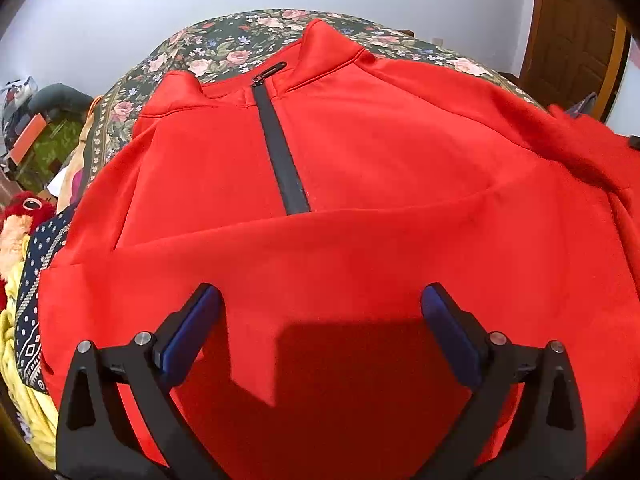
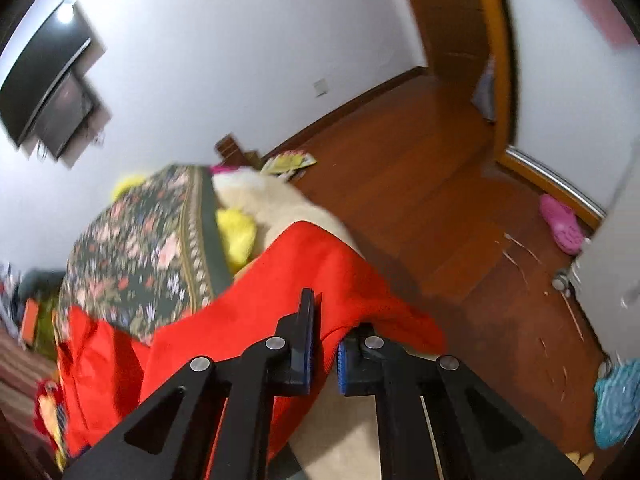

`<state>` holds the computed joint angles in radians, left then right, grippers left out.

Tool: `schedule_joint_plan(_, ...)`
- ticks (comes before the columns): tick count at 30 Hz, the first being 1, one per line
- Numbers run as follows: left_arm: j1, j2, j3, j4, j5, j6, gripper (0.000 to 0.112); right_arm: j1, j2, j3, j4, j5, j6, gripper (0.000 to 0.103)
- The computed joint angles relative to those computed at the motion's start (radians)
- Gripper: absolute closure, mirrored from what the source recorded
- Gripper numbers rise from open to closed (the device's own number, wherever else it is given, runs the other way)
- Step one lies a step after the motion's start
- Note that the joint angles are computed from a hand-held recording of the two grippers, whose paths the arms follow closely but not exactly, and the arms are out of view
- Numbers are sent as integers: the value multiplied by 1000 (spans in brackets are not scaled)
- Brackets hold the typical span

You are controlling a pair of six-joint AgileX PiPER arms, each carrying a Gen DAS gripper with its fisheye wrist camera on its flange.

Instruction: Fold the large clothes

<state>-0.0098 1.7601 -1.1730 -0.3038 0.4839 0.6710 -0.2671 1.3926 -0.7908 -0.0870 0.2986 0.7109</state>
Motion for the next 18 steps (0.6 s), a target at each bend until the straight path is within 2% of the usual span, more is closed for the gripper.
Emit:
schedule_joint_plan(3,-7,3,-14,46,19,-64,11,45,-84,-5,-106,79,82,98)
schedule_joint_plan(6,11,6,-44,41,102,-76,11,144,-183,-50,-172,169,121,98)
schedule_joint_plan(7,28,5,-59,23,154,-61,11,180,-204,-78,-184,202,120,98)
schedule_joint_plan(9,65,-9,-67,-26,225,-12,19,265,-232,-141,-229,263,143,98)
schedule_joint_plan(12,128,-55,-57,-90,289,56,21,433,-219,-284,-326,377,205,98)
schedule_joint_plan(15,197,-124,-45,-131,319,115,21,607,-167,-426,-415,471,270,97)
schedule_joint_plan(18,289,-174,-65,-198,386,215,21,731,-89,-560,-415,513,286,97)
